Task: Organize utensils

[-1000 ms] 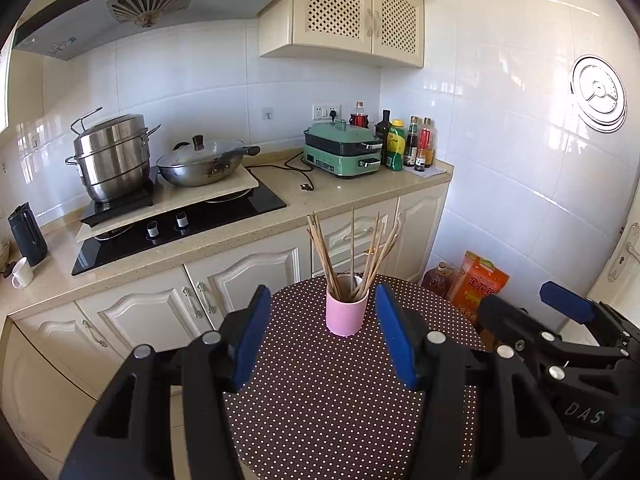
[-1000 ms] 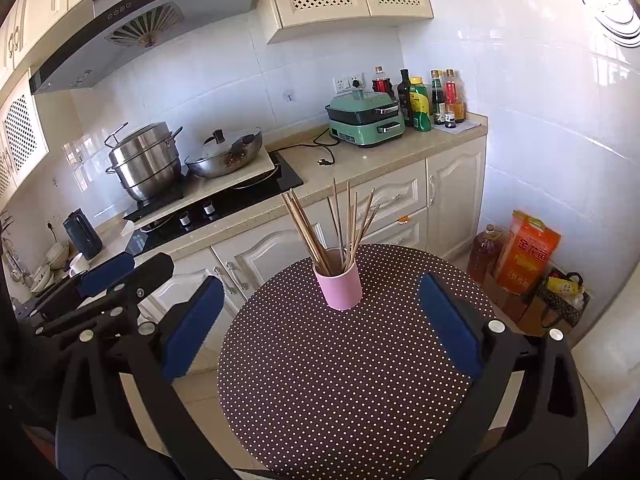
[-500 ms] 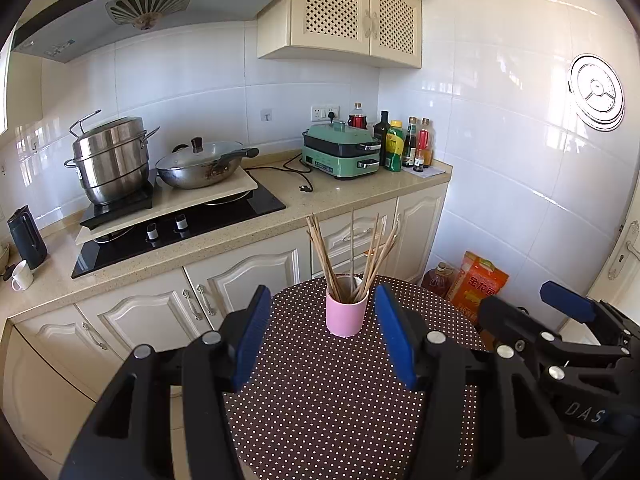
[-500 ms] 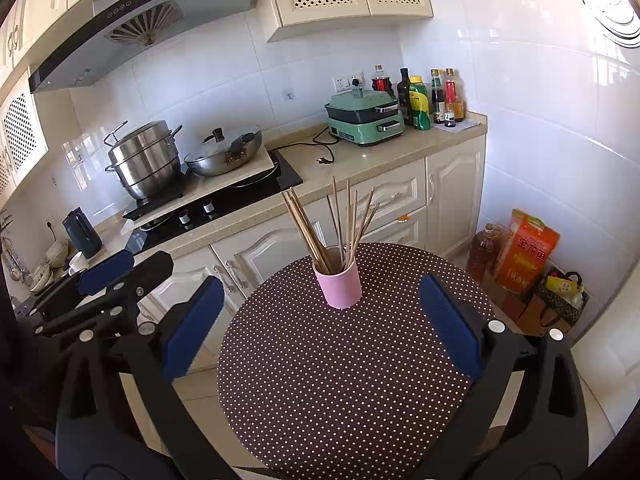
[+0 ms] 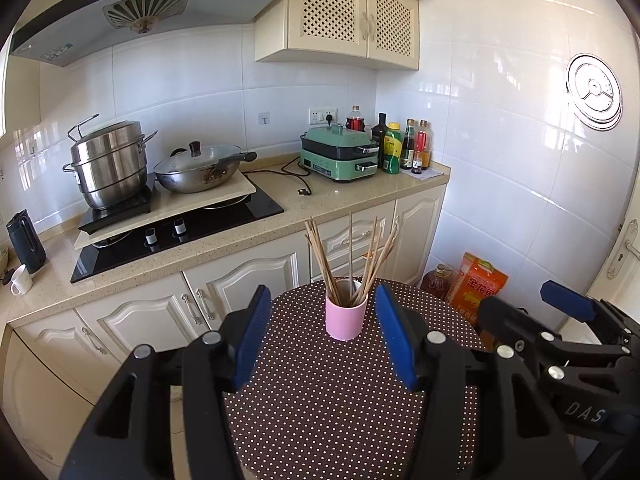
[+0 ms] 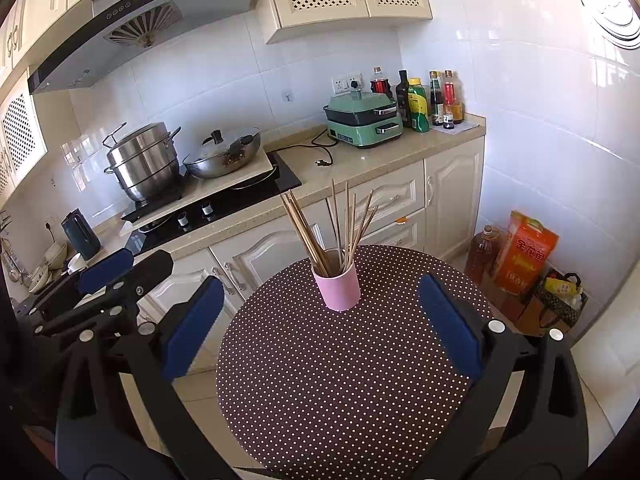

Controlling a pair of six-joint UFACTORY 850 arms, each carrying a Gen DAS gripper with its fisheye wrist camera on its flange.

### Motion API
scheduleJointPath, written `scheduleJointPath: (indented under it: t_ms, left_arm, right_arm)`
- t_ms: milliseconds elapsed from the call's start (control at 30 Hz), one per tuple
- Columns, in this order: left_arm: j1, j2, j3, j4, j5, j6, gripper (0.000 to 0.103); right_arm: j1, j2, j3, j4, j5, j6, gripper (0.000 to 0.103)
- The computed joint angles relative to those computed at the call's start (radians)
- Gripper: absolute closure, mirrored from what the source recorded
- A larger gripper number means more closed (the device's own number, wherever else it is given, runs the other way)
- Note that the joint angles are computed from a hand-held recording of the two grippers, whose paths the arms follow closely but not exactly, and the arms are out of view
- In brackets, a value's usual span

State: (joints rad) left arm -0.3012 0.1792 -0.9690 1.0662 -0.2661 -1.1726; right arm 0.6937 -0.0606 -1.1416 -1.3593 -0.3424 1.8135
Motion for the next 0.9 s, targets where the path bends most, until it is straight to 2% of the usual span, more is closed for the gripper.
scheduleJointPath:
  t_ms: [900]
  left_arm:
    - [0.026,-0.026,-0.019,-0.103,0.029,0.113,0.049]
  right_arm:
    - [-0.015,-0.024,-0.031,0.088,0.007,-0.080,0.007]
